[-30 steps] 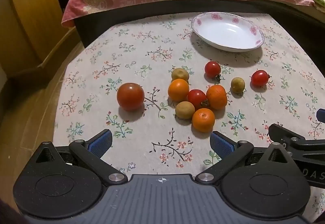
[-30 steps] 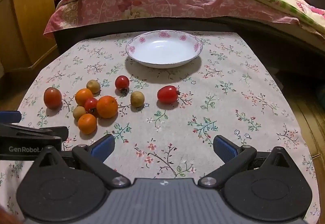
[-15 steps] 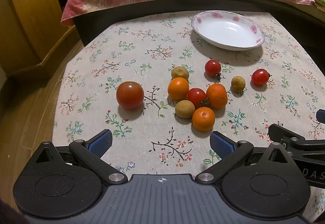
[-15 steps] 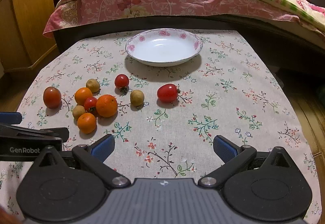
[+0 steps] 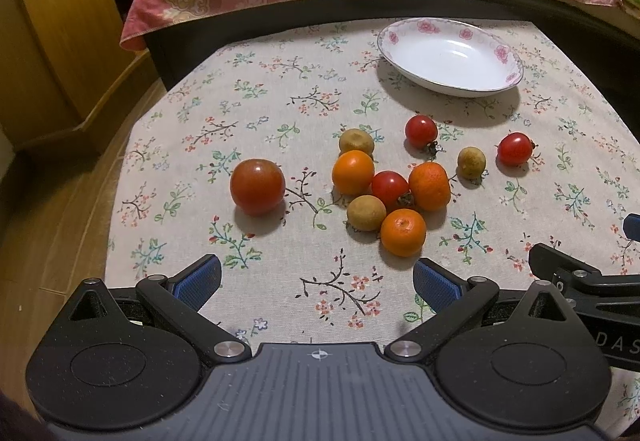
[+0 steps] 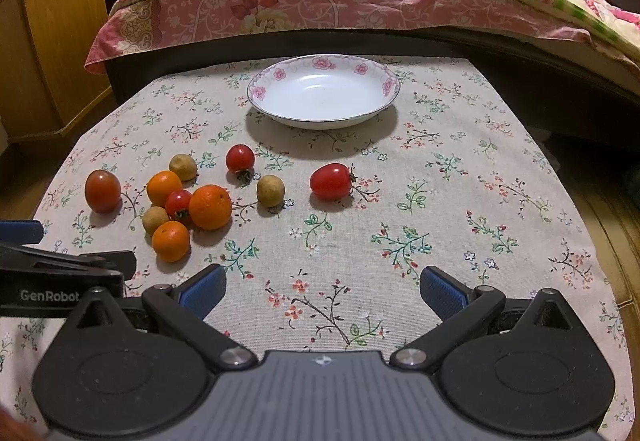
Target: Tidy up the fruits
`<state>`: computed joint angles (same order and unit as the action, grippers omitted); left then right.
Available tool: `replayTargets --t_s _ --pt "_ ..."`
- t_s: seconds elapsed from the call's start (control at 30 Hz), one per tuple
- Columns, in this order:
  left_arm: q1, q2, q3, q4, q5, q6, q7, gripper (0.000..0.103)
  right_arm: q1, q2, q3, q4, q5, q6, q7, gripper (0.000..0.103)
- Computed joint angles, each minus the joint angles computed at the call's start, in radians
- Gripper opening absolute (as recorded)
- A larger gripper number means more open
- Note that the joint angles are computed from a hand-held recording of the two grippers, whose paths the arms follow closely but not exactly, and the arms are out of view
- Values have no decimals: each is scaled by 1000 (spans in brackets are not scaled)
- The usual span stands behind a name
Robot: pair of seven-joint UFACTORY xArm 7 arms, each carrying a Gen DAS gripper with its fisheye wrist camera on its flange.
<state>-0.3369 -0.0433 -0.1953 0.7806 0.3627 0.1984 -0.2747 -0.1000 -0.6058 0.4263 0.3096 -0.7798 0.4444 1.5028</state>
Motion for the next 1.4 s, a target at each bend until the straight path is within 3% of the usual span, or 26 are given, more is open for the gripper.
replayTargets --t_s 0.6,1.1,1.3,1.4 --pt "14 2 8 9 51 25 -46 103 -10 57 -11 26 -28 -53 -13 101" --pt "44 10 23 22 119 18 -102 102 -88 139 6 68 -102 -208 -18 87" --pt "67 17 26 36 311 11 -224 103 -150 192 24 93 -131 -314 -28 80" --pt "71 24 32 47 380 20 -268 103 -196 226 47 105 -138 -381 -54 71"
